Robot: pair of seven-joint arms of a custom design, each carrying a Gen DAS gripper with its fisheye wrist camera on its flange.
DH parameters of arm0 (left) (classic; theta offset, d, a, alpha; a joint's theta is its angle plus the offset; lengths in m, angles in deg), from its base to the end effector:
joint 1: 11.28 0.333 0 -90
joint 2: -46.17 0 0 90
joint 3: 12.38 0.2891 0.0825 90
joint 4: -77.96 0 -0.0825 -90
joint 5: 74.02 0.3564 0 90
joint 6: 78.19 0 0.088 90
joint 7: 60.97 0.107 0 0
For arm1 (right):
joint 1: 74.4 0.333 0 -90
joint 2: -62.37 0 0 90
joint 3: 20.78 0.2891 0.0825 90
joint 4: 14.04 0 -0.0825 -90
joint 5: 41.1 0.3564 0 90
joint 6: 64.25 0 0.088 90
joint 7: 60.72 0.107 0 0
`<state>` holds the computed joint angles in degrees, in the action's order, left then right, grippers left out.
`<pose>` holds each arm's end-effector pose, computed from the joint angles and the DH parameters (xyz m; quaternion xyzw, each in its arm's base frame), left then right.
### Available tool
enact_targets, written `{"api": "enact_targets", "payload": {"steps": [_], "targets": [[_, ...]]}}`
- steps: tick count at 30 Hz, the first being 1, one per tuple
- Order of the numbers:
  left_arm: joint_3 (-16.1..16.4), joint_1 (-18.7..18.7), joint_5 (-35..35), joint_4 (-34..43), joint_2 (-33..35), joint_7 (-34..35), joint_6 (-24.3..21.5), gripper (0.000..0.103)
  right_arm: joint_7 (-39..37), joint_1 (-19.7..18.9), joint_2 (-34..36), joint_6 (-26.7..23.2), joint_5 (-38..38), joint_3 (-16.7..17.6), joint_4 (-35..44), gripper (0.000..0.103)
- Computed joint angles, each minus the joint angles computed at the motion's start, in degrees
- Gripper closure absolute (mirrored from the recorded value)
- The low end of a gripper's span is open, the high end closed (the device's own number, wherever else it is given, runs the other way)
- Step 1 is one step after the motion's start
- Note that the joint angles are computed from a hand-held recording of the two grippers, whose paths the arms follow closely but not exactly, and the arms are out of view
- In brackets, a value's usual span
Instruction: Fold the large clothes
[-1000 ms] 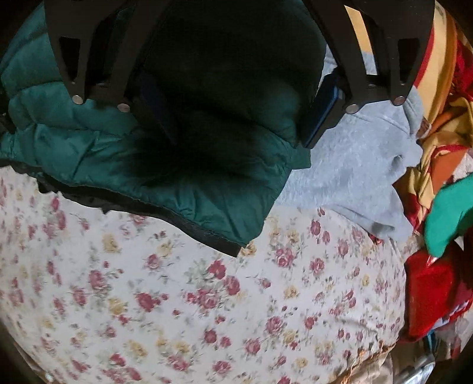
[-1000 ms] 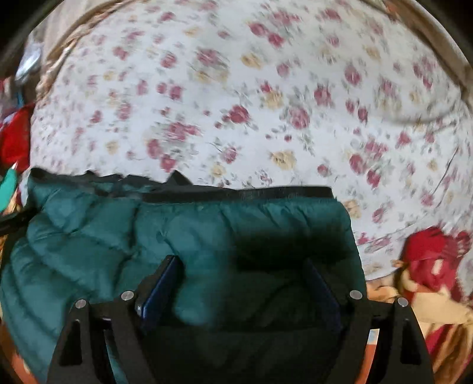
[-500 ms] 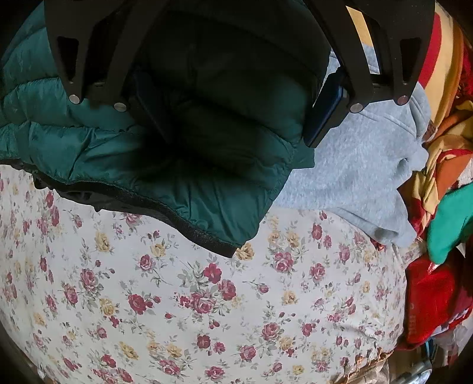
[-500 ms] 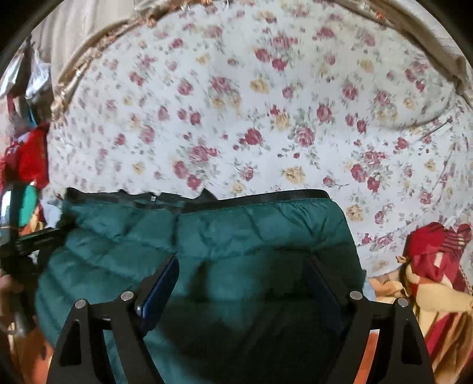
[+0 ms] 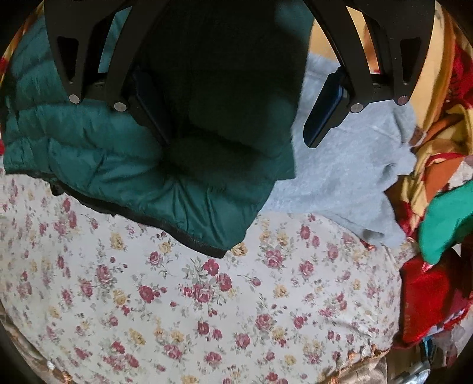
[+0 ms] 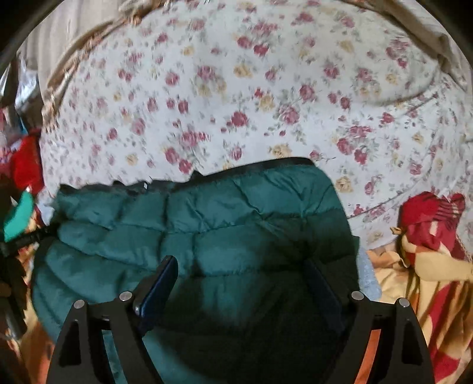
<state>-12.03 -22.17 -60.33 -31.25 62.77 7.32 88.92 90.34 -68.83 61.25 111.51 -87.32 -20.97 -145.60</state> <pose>0.6212 -0.1308 0.4211 -0.6544 0.6669 -0.2744 0.2274 0.5159 0.1065 0.4239 -0.5849 0.7077 -0.2462 0.3106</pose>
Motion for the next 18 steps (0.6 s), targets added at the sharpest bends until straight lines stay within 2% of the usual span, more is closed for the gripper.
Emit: {"api": "enact_targets", "payload": {"steps": [4,7,9,13,18], "targets": [[-1.49,1.59,-1.35,-5.93,-5.23,2.59,0.99,0.014,-8.81,1.97,-3.57,-1.20,11.68,0.47,-3.87,0.018],[-0.41,1.38,3.77,-11.04,-9.91,-0.59,3.22,0.014,-11.78,2.75,-6.41,-2.50,15.76,1.45,-5.89,0.018],[-1.07,2.49,6.16,-13.93,-13.02,-1.83,3.57,0.014,-15.02,4.45,-8.64,-3.47,21.25,1.16,-7.32,0.018],[-3.49,5.55,6.89,-18.80,-18.49,-2.07,4.12,0.014,-15.28,4.51,-12.28,-3.96,24.58,2.65,-9.79,0.018],[-6.63,8.20,3.21,-22.89,-23.14,1.38,4.71,0.014,-14.00,3.45,-16.23,-6.39,23.27,5.52,-11.77,0.016]]}}
